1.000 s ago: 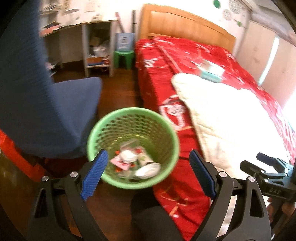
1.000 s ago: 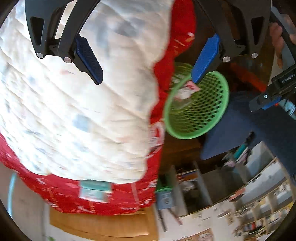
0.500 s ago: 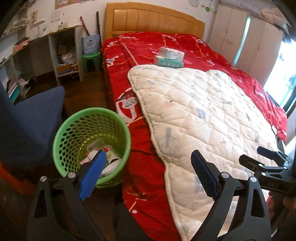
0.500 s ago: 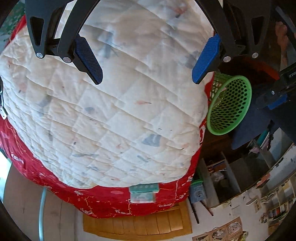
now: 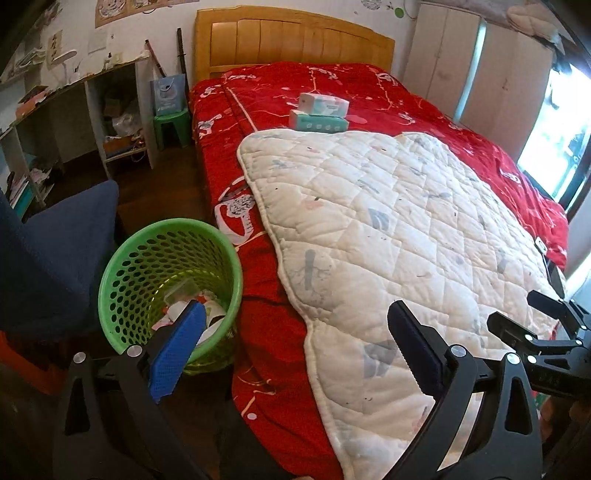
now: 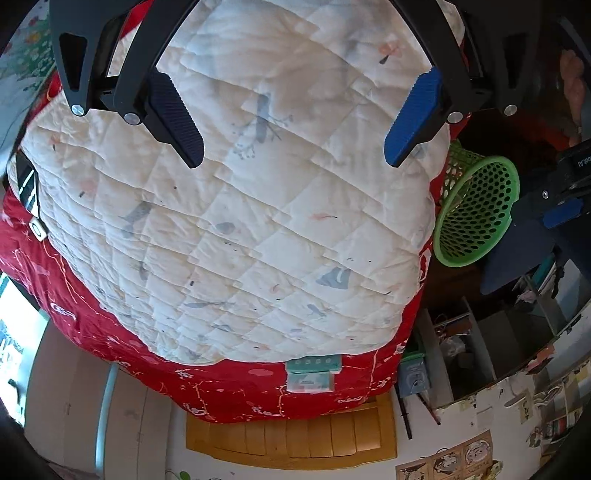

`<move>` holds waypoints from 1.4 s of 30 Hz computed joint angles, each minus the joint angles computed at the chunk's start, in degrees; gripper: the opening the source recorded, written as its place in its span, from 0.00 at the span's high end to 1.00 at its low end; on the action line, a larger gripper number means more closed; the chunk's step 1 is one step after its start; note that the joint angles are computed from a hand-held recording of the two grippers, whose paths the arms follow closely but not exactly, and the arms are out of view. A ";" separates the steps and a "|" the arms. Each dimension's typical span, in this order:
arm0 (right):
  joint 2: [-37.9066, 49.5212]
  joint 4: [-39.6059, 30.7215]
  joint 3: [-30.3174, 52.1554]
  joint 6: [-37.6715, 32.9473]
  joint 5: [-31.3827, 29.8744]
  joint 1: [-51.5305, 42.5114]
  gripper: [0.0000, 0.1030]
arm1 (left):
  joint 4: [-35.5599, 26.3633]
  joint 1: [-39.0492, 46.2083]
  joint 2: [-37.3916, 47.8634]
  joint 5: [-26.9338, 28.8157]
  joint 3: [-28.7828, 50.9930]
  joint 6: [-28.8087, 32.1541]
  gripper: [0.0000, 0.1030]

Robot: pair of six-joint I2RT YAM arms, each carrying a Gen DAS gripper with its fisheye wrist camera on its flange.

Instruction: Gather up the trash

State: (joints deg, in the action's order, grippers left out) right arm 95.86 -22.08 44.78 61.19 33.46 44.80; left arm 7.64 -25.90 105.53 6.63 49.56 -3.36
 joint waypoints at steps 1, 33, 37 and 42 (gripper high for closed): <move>-0.45 -0.79 -0.08 0.89 0.29 0.35 0.08 | -0.18 -0.22 -0.28 -0.01 -0.05 -0.06 0.06; -11.31 -19.98 0.34 20.48 13.45 11.12 0.07 | 4.56 -4.38 -13.24 -4.88 -7.72 -1.72 0.05; -12.18 -21.45 0.30 22.12 14.09 11.88 0.07 | 4.77 -4.72 -14.28 -5.40 -8.45 -1.66 0.05; -12.61 -23.94 0.90 24.13 15.06 12.89 0.07 | 5.35 -4.90 -15.21 -5.75 -9.27 -1.82 0.05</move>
